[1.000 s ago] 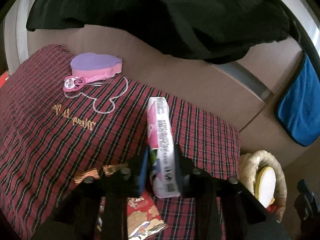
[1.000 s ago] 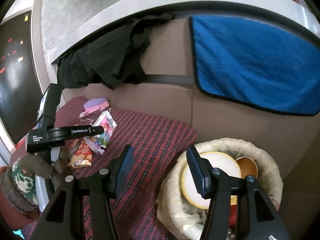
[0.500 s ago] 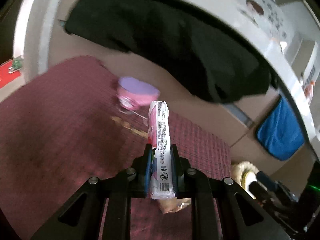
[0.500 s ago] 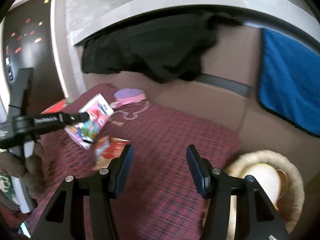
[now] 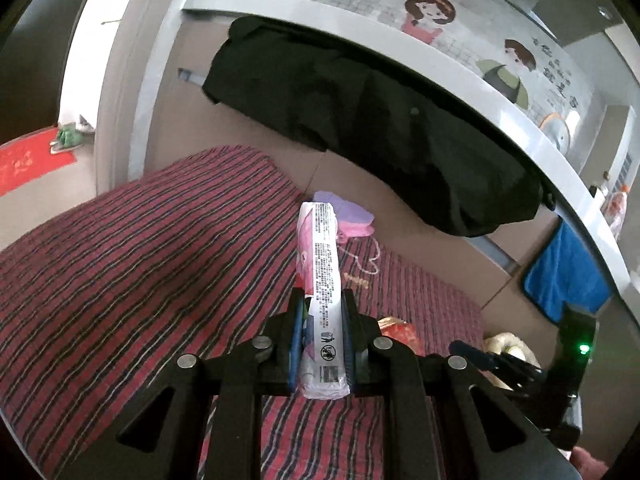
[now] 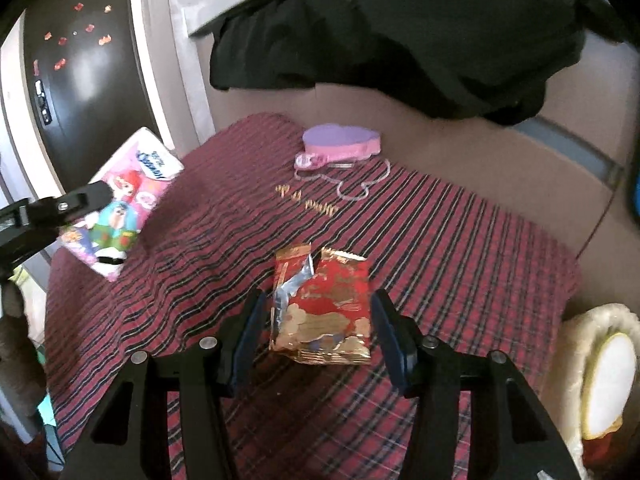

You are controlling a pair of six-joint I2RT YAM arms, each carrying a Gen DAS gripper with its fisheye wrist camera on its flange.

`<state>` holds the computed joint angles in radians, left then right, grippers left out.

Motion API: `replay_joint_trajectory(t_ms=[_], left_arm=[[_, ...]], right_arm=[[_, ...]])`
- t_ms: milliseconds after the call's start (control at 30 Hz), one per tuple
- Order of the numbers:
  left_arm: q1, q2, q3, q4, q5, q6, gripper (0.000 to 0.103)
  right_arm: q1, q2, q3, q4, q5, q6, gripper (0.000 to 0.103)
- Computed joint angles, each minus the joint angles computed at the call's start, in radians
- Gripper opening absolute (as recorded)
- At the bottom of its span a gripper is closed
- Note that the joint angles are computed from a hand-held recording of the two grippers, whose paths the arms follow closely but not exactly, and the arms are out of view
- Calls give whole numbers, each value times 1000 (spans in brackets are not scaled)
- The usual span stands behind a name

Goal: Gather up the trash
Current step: 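Grasp the red snack bag with the right tool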

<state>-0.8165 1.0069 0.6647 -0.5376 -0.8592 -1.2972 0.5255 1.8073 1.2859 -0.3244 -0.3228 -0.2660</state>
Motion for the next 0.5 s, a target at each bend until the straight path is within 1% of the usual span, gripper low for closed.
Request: replay_joint_trajectory(t_ms=[133, 200, 433, 500], left_arm=[[-32, -6, -4, -64, -46, -59, 17], [-37, -1, -1, -76, -56, -65, 17], [-28, 3, -17, -23, -27, -35, 17], [-25, 8, -20, -16, -19, -33, 17]], right_arm=[[21, 65, 46, -16, 51, 21, 50], [31, 95, 66, -22, 77, 27, 50], [39, 155, 116, -31, 111, 44, 50], [40, 168, 134, -42, 116, 36, 52]])
